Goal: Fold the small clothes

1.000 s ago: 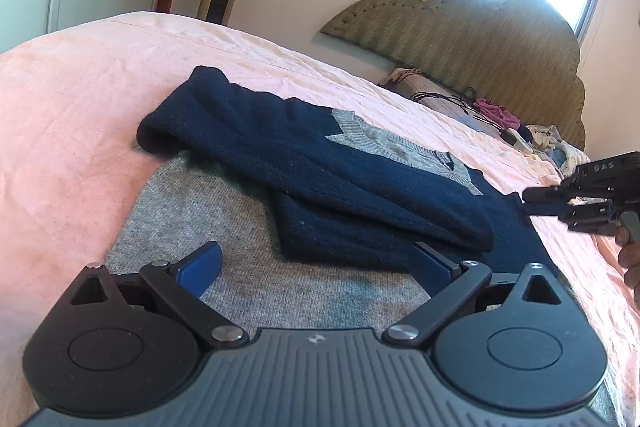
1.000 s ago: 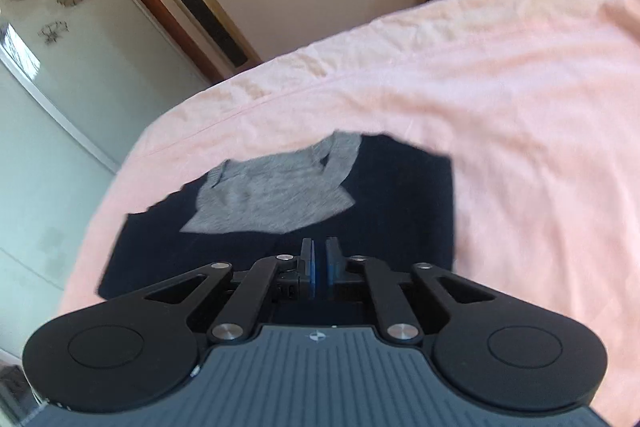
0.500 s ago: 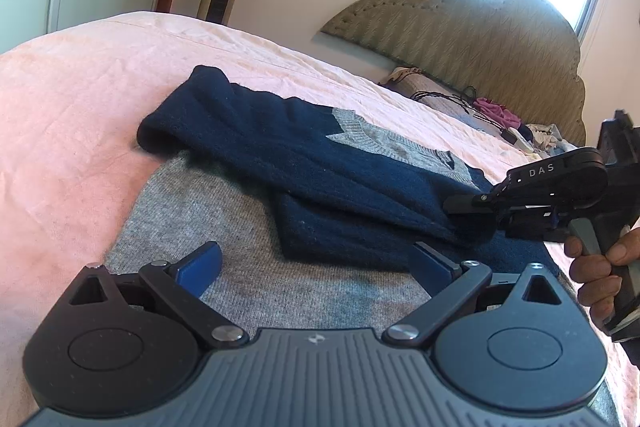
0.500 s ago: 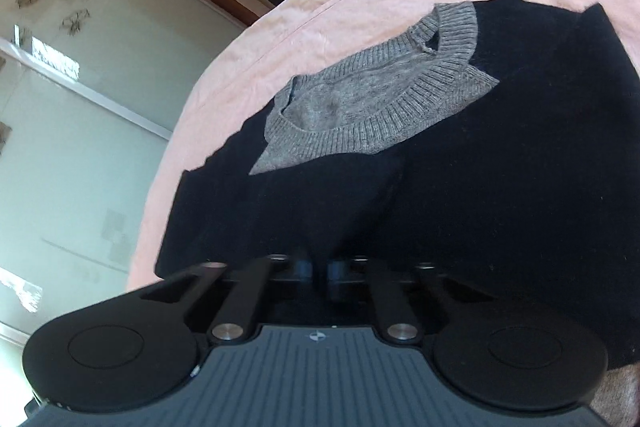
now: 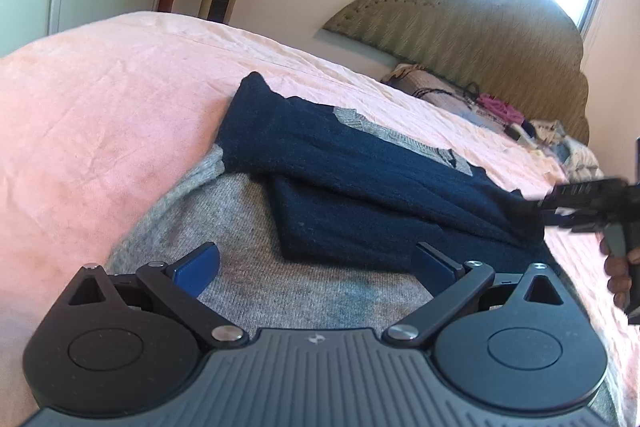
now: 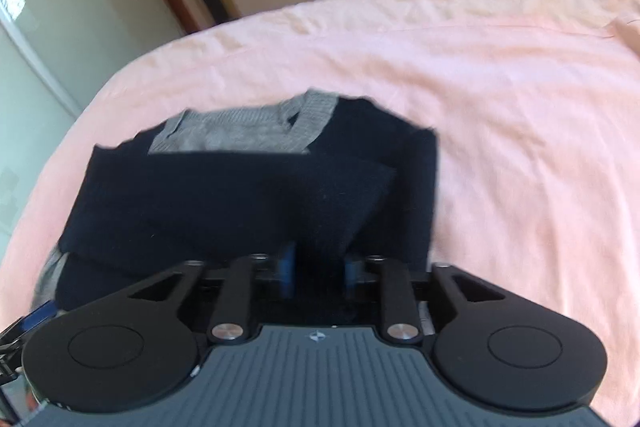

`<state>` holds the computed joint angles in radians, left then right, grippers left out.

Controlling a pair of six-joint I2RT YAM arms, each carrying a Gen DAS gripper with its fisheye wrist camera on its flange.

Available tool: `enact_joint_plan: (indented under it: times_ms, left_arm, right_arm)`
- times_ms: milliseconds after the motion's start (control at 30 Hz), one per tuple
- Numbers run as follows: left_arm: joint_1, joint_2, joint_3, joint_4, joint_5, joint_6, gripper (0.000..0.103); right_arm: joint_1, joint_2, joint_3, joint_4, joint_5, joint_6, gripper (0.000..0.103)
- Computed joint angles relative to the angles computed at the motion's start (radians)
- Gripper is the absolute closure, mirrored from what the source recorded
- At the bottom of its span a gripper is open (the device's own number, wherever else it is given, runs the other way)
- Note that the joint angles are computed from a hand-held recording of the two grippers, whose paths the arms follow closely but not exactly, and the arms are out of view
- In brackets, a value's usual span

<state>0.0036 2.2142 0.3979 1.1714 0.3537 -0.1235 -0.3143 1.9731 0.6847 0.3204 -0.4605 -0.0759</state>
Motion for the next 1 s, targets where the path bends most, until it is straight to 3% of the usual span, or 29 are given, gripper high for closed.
enact_joint_plan:
  times_ms: [67, 133, 233, 333, 367, 400, 467, 567, 667, 733, 800, 867, 900, 933, 967, 1000]
  left_arm:
    - [-0.039, -0.043, 0.027, -0.045, -0.016, 0.026, 0.0]
    - [-0.083, -0.058, 0.101, -0.105, -0.041, 0.035, 0.0]
    - [-0.152, -0.022, 0.33, -0.33, -0.126, 0.09, 0.0]
    - [-0.181, 0.077, 0.584, -0.601, -0.245, 0.161, 0.0]
    - [-0.18, 0.115, 0.634, -0.637, -0.276, 0.179, 0.0]
    - [-0.157, 0.142, 0.635, -0.581, -0.243, 0.202, 0.0]
    - [-0.131, 0.158, 0.652, -0.586, -0.219, 0.208, 0.0]
    - [-0.166, 0.154, 0.654, -0.593, -0.299, 0.229, 0.0]
    - [-0.184, 0.067, 0.559, -0.597, -0.363, 0.205, 0.0]
    - [-0.163, -0.026, 0.441, -0.581, -0.268, 0.195, 0.0]
    - [-0.141, -0.077, 0.339, -0.543, -0.18, 0.216, 0.0]
    - [-0.148, -0.05, 0.324, -0.546, -0.191, 0.275, 0.0]
    - [-0.134, -0.008, 0.289, -0.425, -0.165, 0.304, 0.0]
    - [-0.117, -0.005, 0.282, -0.415, -0.137, 0.313, 0.0]
    - [-0.108, -0.037, 0.281, -0.464, -0.136, 0.304, 0.0]
    - [-0.113, -0.081, 0.28, -0.537, -0.162, 0.288, 0.0]
  right_arm:
    - [-0.004, -0.049, -0.126, 0.239, 0.053, 0.114, 0.042]
    - [-0.014, -0.049, -0.17, 0.365, -0.002, 0.169, 0.042]
    - [0.047, -0.02, -0.128, 0.345, -0.04, 0.166, 0.042]
    - [0.122, 0.065, -0.054, 0.322, 0.053, 0.172, 0.041]
    - [0.131, 0.1, -0.028, 0.314, 0.08, 0.171, 0.042]
    - [0.13, 0.135, -0.025, 0.342, 0.09, 0.159, 0.042]
    - [0.116, 0.209, -0.075, 0.531, 0.056, 0.119, 0.042]
    - [0.121, 0.286, -0.132, 0.729, 0.064, 0.048, 0.041]
    - [0.182, 0.205, -0.15, 0.646, 0.186, 0.03, 0.041]
    - [0.231, 0.101, -0.211, 0.586, 0.302, 0.088, 0.035]
    - [0.235, 0.044, -0.315, 0.651, 0.268, 0.091, 0.02]
    - [0.227, 0.057, -0.383, 0.72, 0.211, 0.076, 0.007]
    - [0.231, 0.076, -0.379, 0.702, 0.217, 0.065, 0.008]
    - [0.24, 0.131, -0.369, 0.723, 0.241, 0.046, 0.005]
    - [0.245, 0.188, -0.392, 0.828, 0.257, 0.001, 0.004]
    - [0.251, 0.195, -0.398, 0.846, 0.272, -0.005, 0.005]
